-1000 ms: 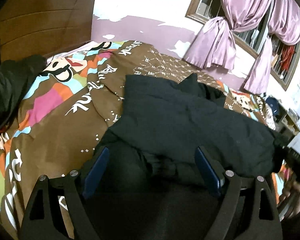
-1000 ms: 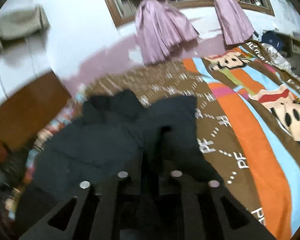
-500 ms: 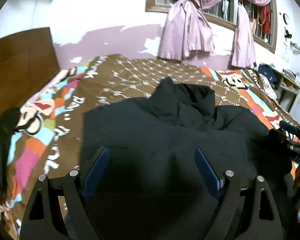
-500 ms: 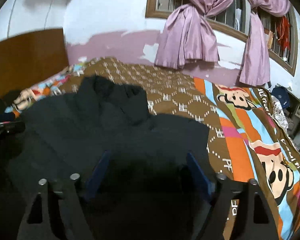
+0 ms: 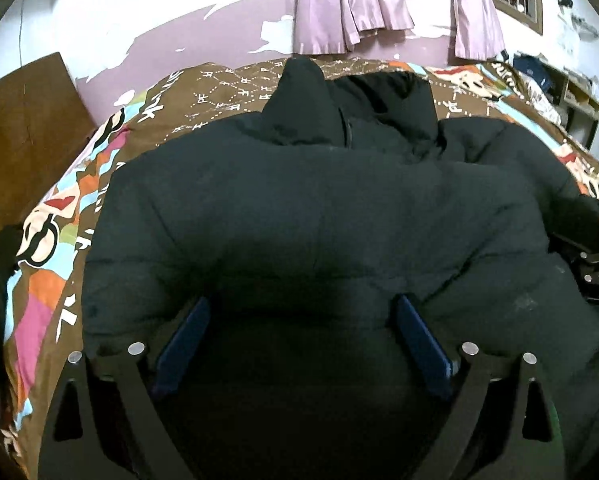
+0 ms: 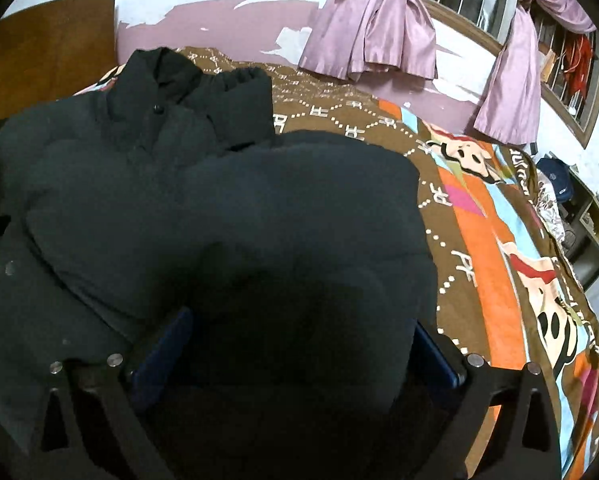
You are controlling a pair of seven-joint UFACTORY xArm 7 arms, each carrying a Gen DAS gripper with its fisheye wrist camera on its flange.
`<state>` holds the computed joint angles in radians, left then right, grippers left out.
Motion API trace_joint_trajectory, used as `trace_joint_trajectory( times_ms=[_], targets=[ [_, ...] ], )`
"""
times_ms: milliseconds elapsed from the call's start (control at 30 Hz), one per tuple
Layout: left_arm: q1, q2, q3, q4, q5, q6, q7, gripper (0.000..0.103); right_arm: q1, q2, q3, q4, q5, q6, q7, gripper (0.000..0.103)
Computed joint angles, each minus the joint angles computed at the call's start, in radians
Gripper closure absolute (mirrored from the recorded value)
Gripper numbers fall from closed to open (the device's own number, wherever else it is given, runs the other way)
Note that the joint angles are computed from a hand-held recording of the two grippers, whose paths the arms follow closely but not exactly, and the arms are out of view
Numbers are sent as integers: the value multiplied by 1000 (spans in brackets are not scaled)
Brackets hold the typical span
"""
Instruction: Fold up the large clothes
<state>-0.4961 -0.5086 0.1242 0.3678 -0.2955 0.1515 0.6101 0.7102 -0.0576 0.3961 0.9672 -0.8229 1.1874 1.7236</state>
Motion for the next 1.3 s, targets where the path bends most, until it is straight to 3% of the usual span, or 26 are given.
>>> trace_joint_trajectory(
  times_ms=[100,267,367,600,733,833,967,1100,1233,1300],
  targets=[
    [23,19,-29,-2,22,-20,-15,11,-14,-27,-11,-39,18,-62,1,0],
    [90,39,-102,-31,98,-103,-77,8,-10,-13,9,-28,-9,-30,30,0],
    [90,45,-99,-49,135,-151,-111,6,2,-11,19,-28,-42,1,68,0],
    [18,37,-11,-77,188,-216,-145,5,7,-76,31,-62,-80,-8,130,0],
    [-30,26,47,-75,203,-205,-153,5,4,-117,83,-35,-118,150,247,0],
    [-103,10,128,-71,184,-190,-133,5,-11,-175,94,-48,-157,162,306,0],
    [-129,-11,150,-54,157,-143,-120,5,-75,-242,39,-65,-151,1,236,0],
    [-275,-54,317,45,37,31,-25,5,-160,-231,-75,-45,-133,-289,91,0],
    [-261,40,281,201,-35,47,-53,5,-242,-82,-184,63,53,-476,-134,0],
    [-255,142,252,318,-66,29,-73,5,-289,-14,-182,109,48,-502,-121,0]
  ],
)
